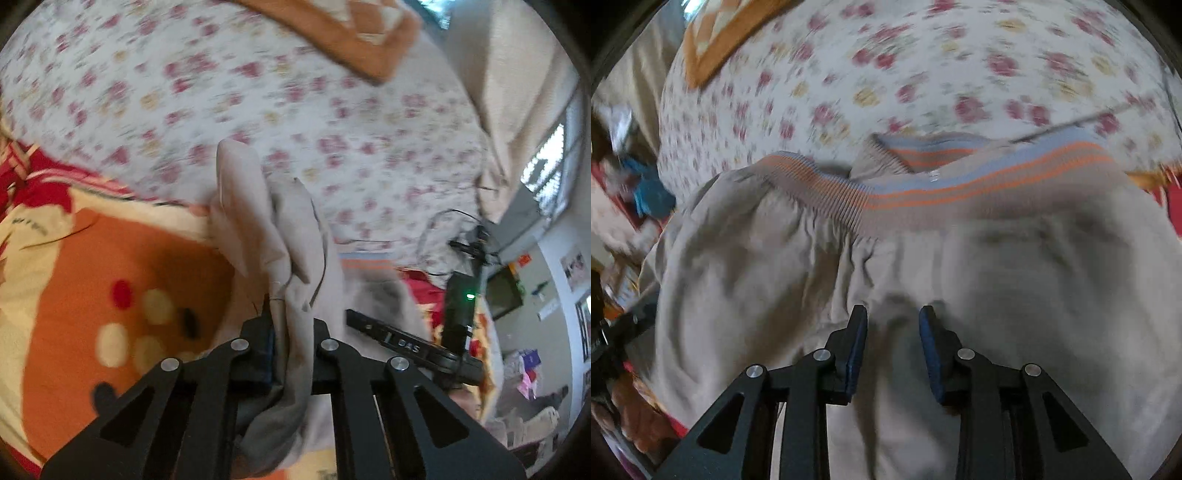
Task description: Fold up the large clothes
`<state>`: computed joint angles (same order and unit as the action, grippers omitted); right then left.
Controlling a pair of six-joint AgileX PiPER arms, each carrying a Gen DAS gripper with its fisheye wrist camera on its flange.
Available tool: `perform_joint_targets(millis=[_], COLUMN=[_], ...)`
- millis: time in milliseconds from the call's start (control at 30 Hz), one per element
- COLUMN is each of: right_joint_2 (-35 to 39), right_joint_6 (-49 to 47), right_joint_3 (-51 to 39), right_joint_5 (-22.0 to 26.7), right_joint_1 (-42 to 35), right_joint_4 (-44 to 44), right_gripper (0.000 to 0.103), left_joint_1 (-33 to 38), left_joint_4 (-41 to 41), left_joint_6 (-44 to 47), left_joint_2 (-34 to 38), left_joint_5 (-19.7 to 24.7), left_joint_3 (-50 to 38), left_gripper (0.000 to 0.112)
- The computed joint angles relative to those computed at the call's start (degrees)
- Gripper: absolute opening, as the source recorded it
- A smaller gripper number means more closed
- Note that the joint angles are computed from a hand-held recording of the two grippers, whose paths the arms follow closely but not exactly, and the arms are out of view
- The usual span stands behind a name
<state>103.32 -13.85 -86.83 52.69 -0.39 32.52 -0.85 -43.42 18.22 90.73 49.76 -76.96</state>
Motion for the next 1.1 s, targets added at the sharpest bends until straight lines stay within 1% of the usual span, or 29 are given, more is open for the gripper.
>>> perform_joint_targets(millis=[167, 233, 267, 300, 367, 433, 467, 500, 533, 567, 600, 667, 700, 733, 800, 833, 867, 900, 967, 1033, 1067, 1100], right_joint_2=[-0.5, 0.7, 1.6, 2.5, 4.3, 4.9, 5.1, 4.8, 4.5, 4.2, 3.9, 3.6, 3.6, 3.1, 2.2, 1.7, 1.3, 1.2, 1.1, 0.8, 0.4, 0.1], right_joint_6=[-6.2, -6.9, -7.1, -7.3, -8.0, -9.0, -9.5, -10.8, -11.7, -12.7, -13.7, -13.7, -13.9, -14.0, -13.2, -13.0, -12.7, -12.1, -10.6, -7.6, -6.8, -5.7], right_joint_3=[0.3, 0.6, 0.9, 1.9, 4.0, 5.5, 5.9, 6.8, 7.3, 8.1, 8.8, 8.8, 8.3, 7.9, 5.9, 5.0, 4.0, 2.6, -0.5, -3.4, -3.3, -3.4], right_joint_5=[7.8, 9.5, 10.2, 10.8, 12.5, 13.2, 13.6, 14.0, 14.3, 14.3, 14.6, 15.1, 16.2, 16.4, 15.0, 14.5, 14.3, 14.1, 13.2, 10.4, 8.4, 5.9], right_joint_1=[-12.2, -15.3, -16.9, -18.6, -21.6, -23.1, -23.6, -24.1, -24.3, -24.4, -24.7, -24.5, -25.1, -24.7, -22.5, -21.4, -20.1, -18.4, -14.3, -9.9, -8.4, -6.8], right_joint_4=[13.6, 18.1, 20.8, 23.7, 29.9, 33.8, 35.5, 37.2, 38.7, 40.6, 42.6, 44.2, 44.2, 43.8, 40.2, 38.1, 35.4, 32.6, 26.4, 18.5, 15.6, 12.7], right_gripper=[0.044, 0.055, 0.056, 0.057, 0.055, 0.056, 0.057, 0.060, 0.069, 0.072, 0.079, 0.083, 0.085, 0.088, 0.091, 0.092, 0.092, 0.092, 0.093, 0.093, 0.091, 0.078], left_joint_1=[-10.8, -16.5, -19.3, -20.6, -22.9, -23.4, -23.3, -23.1, -22.8, -22.3, -21.9, -20.8, -20.5, -20.2, -20.6, -20.8, -20.5, -20.0, -19.5, -20.3, -21.2, -21.9], left_joint_4=[3.8, 6.3, 8.0, 9.1, 10.1, 11.1, 11.4, 11.6, 12.1, 13.2, 14.1, 18.5, 20.5, 24.9, 34.4, 38.1, 40.0, 40.3, 37.6, 35.7, 35.5, 35.3], left_joint_6=[-5.0, -7.1, -8.5, -9.8, -11.9, -13.6, -13.3, -12.8, -12.4, -12.7, -12.7, -12.9, -13.6, -16.2, -22.5, -25.1, -26.6, -27.2, -25.7, -25.2, -25.5, -25.7], left_joint_2=[1.7, 4.0, 5.6, 7.2, 10.8, 10.8, 9.6, 8.5, 6.8, 4.8, 3.1, -0.5, -2.1, -3.3, -4.6, -4.2, -3.7, -3.0, -1.3, -0.6, -0.4, -0.4], left_joint_5=[0.3, -1.1, -1.9, -1.7, 0.0, 0.6, 1.0, 1.9, 3.1, 4.2, 4.7, 6.1, 5.5, 4.3, 1.9, 0.9, 0.4, 0.0, -1.4, -3.2, -3.7, -4.1], left_joint_3=[-6.4, -8.0, -8.3, -9.4, -10.8, -10.5, -10.3, -10.5, -10.6, -10.7, -10.5, -10.2, -9.0, -7.9, -5.3, -3.9, -2.5, -1.2, 1.7, 4.4, 5.0, 5.4], left_gripper=[0.005, 0.005, 0.005, 0.005, 0.006, 0.014, 0.025, 0.043, 0.052, 0.062, 0.062, 0.063, 0.066, 0.067, 0.067, 0.067, 0.067, 0.067, 0.067, 0.067, 0.067, 0.067])
